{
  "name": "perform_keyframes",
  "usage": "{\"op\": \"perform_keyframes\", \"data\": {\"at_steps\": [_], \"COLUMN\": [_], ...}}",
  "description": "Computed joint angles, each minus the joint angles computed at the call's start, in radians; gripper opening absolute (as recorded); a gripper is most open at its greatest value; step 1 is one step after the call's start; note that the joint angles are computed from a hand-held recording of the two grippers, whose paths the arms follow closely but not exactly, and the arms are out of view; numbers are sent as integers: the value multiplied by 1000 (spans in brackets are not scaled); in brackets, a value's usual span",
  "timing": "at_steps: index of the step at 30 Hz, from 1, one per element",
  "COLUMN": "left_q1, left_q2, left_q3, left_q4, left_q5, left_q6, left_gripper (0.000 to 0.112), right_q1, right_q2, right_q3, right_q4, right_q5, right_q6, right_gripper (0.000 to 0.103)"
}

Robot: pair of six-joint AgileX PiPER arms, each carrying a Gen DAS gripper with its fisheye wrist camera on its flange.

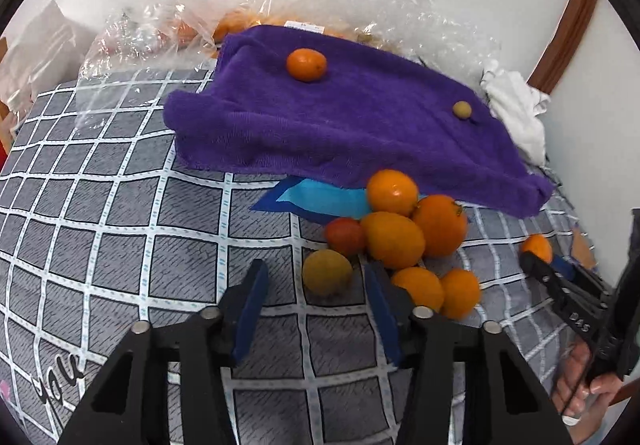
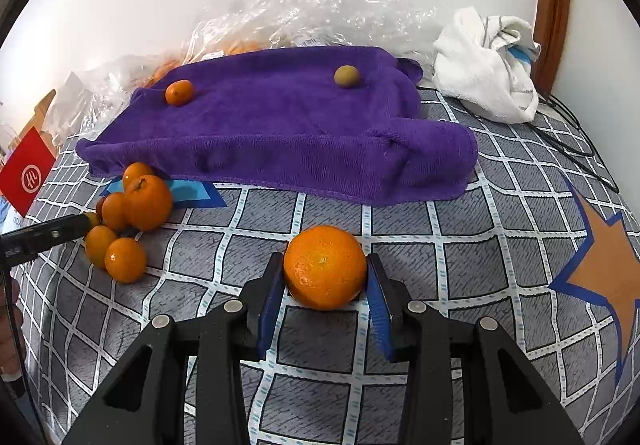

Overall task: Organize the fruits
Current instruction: 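Grasp a large orange with the right tool while the left tool grasps a small yellow fruit, then lift both fruits onto the purple towel and open both tools to release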

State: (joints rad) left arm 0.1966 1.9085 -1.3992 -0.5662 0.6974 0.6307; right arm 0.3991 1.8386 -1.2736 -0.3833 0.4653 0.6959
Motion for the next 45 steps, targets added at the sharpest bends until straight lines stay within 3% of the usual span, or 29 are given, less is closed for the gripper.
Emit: {"op": "perform_keyframes", "data": {"at_steps": [1, 3, 5, 10, 13, 18, 24, 31, 33, 37, 45], "left_q1": [-6, 1, 19, 14, 31, 21, 46, 69, 88, 116, 124], "left_q2": [-10, -5, -11, -32, -39, -52, -41, -34, -34, -51, -79], "left_q3": [23, 14, 12, 56, 91, 137, 125, 122, 129, 160, 197], "left_q4": [-3, -8, -36, 47, -42, -76, -149, -229, -289, -407, -493], "left_q5": [-42, -28, -7, -100, -134, -202, -163, -127, -106, -95, -95], "left_q6": [9, 14, 29, 2, 84, 125, 170, 231, 283, 385, 477], "left_gripper": [36, 25, 25, 25, 25, 25, 25, 25, 25, 25, 25], "right_q1": [-1, -4, -4, -4, -1, 11, -14, -5, -20, -50, -40], "right_q2": [0, 0, 0, 15, 23, 36, 21, 23, 8, -18, -41], "right_q3": [3, 10, 10, -7, -15, -34, -8, -10, 16, 63, 94], "right_q4": [-3, -1, -1, 4, 4, -25, 53, 11, 50, 192, 164], "right_q5": [-7, -19, -21, -17, -20, 5, -41, -32, -69, -142, -177], "right_q6": [5, 15, 13, 6, 2, 20, -39, 4, -23, -142, -121], "right_gripper": [40, 40, 40, 43, 51, 52, 52, 49, 41, 40, 40]}}
